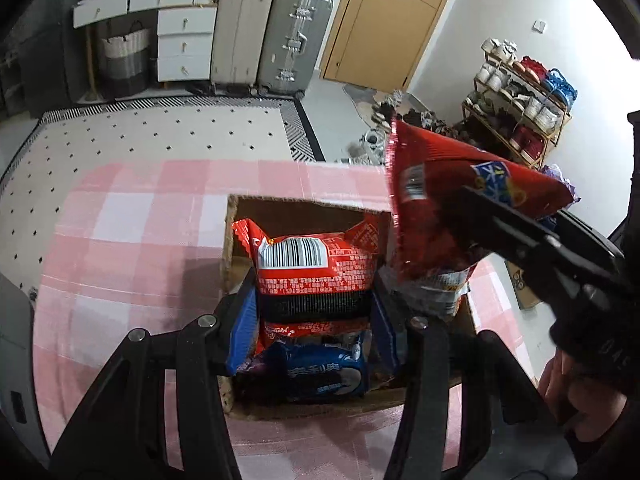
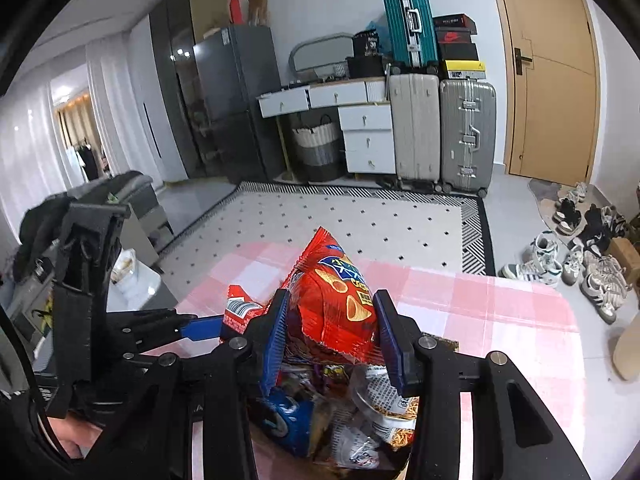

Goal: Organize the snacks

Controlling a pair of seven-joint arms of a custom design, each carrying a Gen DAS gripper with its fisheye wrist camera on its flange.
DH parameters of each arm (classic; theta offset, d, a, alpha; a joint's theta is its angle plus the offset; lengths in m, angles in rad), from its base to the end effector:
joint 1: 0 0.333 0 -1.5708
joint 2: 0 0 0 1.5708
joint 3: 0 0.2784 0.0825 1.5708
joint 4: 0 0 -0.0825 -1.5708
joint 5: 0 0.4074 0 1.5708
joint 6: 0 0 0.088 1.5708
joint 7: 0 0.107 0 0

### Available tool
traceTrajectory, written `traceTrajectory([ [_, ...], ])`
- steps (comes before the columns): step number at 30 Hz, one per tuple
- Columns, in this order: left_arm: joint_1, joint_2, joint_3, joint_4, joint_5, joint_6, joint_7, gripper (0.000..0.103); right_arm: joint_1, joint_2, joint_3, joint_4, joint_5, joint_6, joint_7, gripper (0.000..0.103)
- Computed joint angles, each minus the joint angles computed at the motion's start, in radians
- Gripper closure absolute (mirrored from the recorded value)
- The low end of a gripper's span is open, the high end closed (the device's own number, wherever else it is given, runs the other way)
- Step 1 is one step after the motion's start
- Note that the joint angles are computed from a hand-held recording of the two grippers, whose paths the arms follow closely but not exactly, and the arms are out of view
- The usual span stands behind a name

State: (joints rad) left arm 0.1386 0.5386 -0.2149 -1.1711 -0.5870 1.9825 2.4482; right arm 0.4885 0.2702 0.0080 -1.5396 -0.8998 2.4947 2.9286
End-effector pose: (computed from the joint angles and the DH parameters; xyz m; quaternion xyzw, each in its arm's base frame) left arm 0.7404 -0.0516 0.4965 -0.3760 0.8559 -0.3552 0.0023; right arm 0.6176 0.3390 0.5337 -0.5183 0.7130 -0.3162 0.3508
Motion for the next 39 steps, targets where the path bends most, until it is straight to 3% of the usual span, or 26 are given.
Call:
traceTrajectory([
  [3,-0.011,0.043,-0.001,0.049,0.018,-0.026,-0.011,0.055,-0.007,0.034,0.001,0.028,0.029,0.005,-0.036,0.06],
  [6,-0.024,0.069,0.001,0.079,0.049,-0.034,-0.028,0.046,-0.005,0.058,-0.004,0.045,0.054,0.011,-0.064,0.06],
  [8,-0.029,0.087,0.003,0.102,0.069,-0.038,-0.039,0.028,0.001,0.067,-0.009,0.05,0.062,0.011,-0.071,0.057],
  [12,-0.006,0.087,-0.009,0.095,0.047,-0.044,-0.031,0.028,0.011,0.045,-0.025,0.011,0.033,0.043,-0.023,0.051],
  [17,0.021,0.004,-0.006,-0.022,0.012,0.005,0.015,0.025,0.027,-0.029,-0.028,-0.073,-0.072,0.059,0.091,0.05],
  [19,0.039,-0.052,-0.002,-0.094,-0.02,0.028,0.041,0.025,0.027,-0.072,-0.017,-0.119,-0.129,0.057,0.147,0.045],
  [24,0.087,-0.245,0.016,-0.332,-0.173,0.117,0.172,0.023,0.02,-0.18,0.041,-0.221,-0.275,0.009,0.29,0.034],
  [28,0.085,-0.393,0.065,-0.493,-0.294,0.182,0.3,0.022,0.005,-0.294,0.107,-0.348,-0.443,0.0,0.455,0.019],
  [30,0.077,-0.466,0.095,-0.565,-0.344,0.198,0.349,0.021,0.001,-0.344,0.153,-0.399,-0.499,-0.053,0.513,0.016],
  [33,0.062,-0.553,0.144,-0.653,-0.429,0.211,0.42,0.016,-0.005,-0.412,0.207,-0.475,-0.543,-0.095,0.598,0.01],
  [36,0.045,-0.63,0.192,-0.733,-0.503,0.22,0.494,0.0,-0.002,-0.47,0.265,-0.541,-0.572,-0.163,0.668,0.008],
  [39,0.034,-0.701,0.238,-0.806,-0.557,0.226,0.56,0.0,0.007,-0.513,0.305,-0.592,-0.572,-0.214,0.707,0.003],
])
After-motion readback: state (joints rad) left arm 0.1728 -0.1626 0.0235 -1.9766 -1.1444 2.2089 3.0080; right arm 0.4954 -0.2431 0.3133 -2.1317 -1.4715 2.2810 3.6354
